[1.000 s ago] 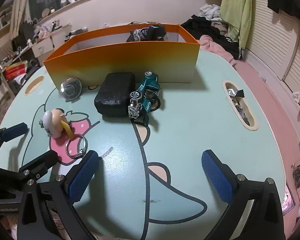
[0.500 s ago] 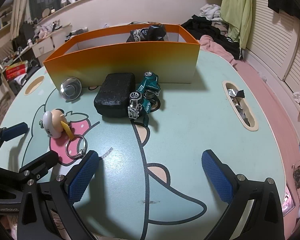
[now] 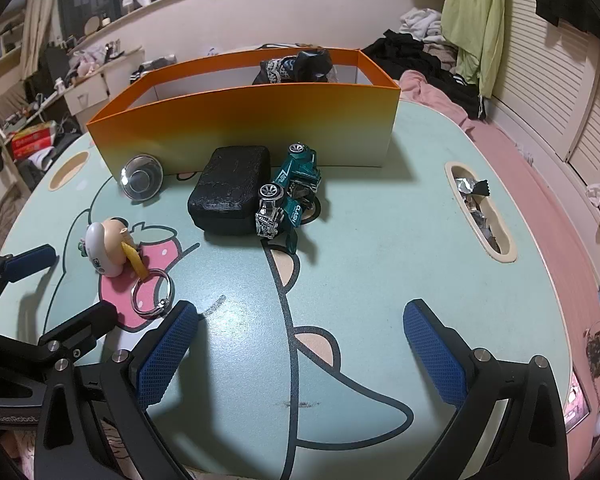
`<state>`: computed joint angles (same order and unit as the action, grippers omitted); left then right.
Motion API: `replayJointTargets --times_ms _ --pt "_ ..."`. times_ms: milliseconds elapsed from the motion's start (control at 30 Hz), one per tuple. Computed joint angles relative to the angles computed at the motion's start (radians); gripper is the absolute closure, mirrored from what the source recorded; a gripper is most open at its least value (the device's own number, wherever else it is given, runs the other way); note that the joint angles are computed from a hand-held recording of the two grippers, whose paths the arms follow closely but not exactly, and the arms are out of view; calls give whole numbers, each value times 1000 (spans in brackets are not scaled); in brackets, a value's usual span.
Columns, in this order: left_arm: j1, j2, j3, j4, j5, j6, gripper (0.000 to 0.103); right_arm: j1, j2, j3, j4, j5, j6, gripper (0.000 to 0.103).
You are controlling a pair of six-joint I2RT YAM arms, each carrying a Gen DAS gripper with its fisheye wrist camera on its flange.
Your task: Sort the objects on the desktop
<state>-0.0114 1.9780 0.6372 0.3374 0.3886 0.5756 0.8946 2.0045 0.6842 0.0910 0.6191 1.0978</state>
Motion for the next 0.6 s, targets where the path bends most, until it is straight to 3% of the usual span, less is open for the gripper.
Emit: replayJointTargets --times_ms 500,600 --pt "1 2 0 2 4 0 2 -2 0 -3 5 -1 -3 0" --pt "10 -4 12 -25 52 -1 4 -9 0 -5 13 -4 -12 0"
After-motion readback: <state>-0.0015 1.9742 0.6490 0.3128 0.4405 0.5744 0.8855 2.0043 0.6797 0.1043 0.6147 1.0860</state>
